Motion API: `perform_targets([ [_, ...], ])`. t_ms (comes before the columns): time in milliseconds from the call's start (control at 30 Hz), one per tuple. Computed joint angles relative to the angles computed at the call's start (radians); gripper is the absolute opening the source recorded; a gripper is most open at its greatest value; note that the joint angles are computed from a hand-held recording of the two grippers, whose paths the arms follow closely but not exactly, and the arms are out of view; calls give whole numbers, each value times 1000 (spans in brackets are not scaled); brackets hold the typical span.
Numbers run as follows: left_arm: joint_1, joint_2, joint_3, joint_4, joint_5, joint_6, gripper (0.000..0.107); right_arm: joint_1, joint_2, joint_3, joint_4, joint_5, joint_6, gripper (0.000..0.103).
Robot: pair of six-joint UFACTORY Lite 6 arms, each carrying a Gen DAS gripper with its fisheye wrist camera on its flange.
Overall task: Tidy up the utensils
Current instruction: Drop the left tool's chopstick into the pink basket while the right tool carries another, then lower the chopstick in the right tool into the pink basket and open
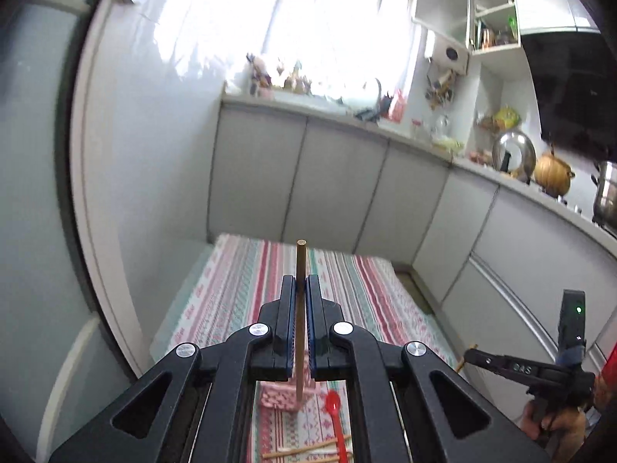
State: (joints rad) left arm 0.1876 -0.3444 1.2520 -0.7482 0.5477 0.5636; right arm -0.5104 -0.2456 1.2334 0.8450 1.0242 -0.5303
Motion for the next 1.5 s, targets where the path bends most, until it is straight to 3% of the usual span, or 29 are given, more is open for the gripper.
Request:
perform_targets([
  [200, -20, 21, -8, -132, -141, 120, 4, -40, -44, 49, 85, -2, -12, 8],
  [300, -72, 101, 11, -121, -203, 135, 5, -44, -50, 52, 124, -3, -24, 8],
  [533, -141, 337, 90, 39, -246, 25, 5, -19, -47, 19, 122, -30, -36, 8],
  [733, -151, 466, 125, -20, -259, 92, 5, -37, -58, 9, 128, -17, -38, 8],
  [867, -132, 500, 129, -187, -264, 250, 5, -34, -64, 9, 127, -19, -35, 8],
  [1000, -107, 514, 158, -153, -211, 177, 7, -29, -73, 30, 125, -25, -18, 8],
  [1067, -91, 518, 174, -122, -188, 127, 16, -14, -84, 44, 126, -46, -5, 8],
  [1133, -69, 503, 166, -115, -176, 100, 49, 16, -99, 52, 119, -78, 19, 8],
  [1300, 2, 426, 127, -172, -118, 149, 63, 152, -95, 121, 59, -196, 107, 8],
  [1500, 51, 369, 132, 93, 3, -70, 74, 391, 4, 249, -130, -372, 281, 8],
])
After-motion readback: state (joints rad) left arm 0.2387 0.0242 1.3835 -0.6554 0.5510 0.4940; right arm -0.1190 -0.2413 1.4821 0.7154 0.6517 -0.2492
